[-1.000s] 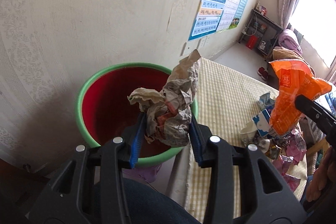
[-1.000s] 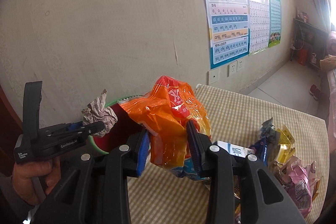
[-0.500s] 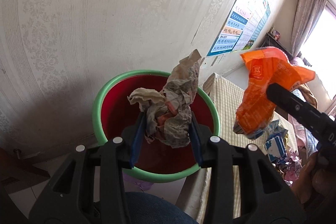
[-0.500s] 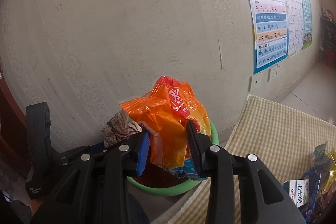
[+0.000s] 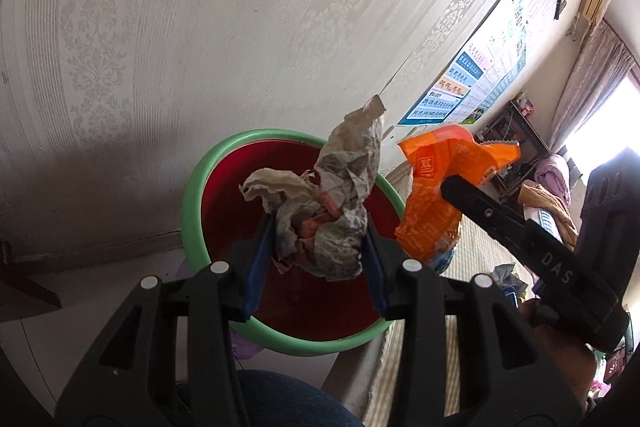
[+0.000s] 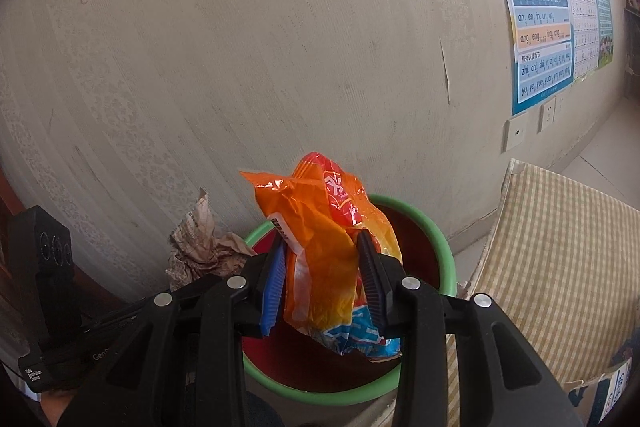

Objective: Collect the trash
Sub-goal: 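Carry both items to the red bin and open both tools to drop them, then return both tools to the table and grasp the pink wrapper with the right tool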

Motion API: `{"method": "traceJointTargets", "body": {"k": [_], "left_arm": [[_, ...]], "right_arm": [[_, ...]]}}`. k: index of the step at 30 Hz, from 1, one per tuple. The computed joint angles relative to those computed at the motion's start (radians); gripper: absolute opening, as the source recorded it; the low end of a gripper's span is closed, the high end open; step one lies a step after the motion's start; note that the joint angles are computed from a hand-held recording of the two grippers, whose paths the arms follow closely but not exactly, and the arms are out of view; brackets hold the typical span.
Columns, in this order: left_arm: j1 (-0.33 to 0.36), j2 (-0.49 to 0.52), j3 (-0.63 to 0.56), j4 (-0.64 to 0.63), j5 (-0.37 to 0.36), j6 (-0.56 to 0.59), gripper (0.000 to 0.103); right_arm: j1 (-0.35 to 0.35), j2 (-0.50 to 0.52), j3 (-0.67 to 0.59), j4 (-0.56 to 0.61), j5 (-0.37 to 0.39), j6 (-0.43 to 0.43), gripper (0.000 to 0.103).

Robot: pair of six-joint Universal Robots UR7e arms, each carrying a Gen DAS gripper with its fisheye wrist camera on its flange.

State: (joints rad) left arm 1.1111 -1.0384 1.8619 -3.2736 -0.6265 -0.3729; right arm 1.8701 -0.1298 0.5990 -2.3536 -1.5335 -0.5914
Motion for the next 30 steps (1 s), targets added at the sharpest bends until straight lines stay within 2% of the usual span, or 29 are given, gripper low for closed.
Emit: {"method": "traceJointTargets", "body": {"k": [1, 2, 3, 4, 5, 6, 10, 12, 17, 25, 30], "left_arm": [[0.005, -0.001, -0.003, 0.010, -0.007, -0.011, 0.040], [0.010, -0.006, -0.002, 0.027, -0.018, -0.027, 0.046], [0.015, -0.010, -0.005, 0.046, -0.031, -0.042, 0.060], [0.018, -0.009, -0.008, 0.045, -0.040, -0.042, 0.067], [0.018, -0.010, -0.004, 0.030, -0.043, -0.037, 0.078], [0.016, -0.008, -0.004, 0.022, -0.038, -0.032, 0.087], [0.004, -0.004, 0.007, -0.025, -0.010, -0.008, 0.097], [0.005, -0.011, 0.012, -0.015, -0.011, -0.021, 0.098], [0.007, -0.031, 0.012, 0.101, -0.041, -0.098, 0.098], [-0.040, -0.001, -0.020, 0.184, -0.017, -0.057, 0.098], [-0.054, 0.014, -0.035, 0.231, -0.028, -0.072, 0.098]], "right_arm": [[0.000, 0.010, -0.019, 0.012, 0.001, 0.003, 0.036], [-0.001, 0.019, -0.037, 0.026, 0.008, 0.004, 0.037], [-0.001, 0.028, -0.056, 0.041, 0.011, 0.004, 0.044], [0.000, 0.030, -0.059, 0.034, 0.009, 0.007, 0.068], [-0.002, 0.025, -0.051, 0.022, 0.020, 0.018, 0.082], [-0.004, 0.024, -0.052, 0.020, 0.032, 0.030, 0.083], [-0.008, 0.001, -0.022, 0.006, 0.024, 0.057, 0.088], [-0.012, -0.023, 0.014, -0.017, 0.016, 0.067, 0.090], [-0.018, -0.114, 0.165, -0.112, -0.052, 0.082, 0.096], [-0.050, -0.283, 0.441, -0.241, -0.120, 0.070, 0.096], [-0.076, -0.373, 0.569, -0.303, -0.147, 0.071, 0.096]]}}
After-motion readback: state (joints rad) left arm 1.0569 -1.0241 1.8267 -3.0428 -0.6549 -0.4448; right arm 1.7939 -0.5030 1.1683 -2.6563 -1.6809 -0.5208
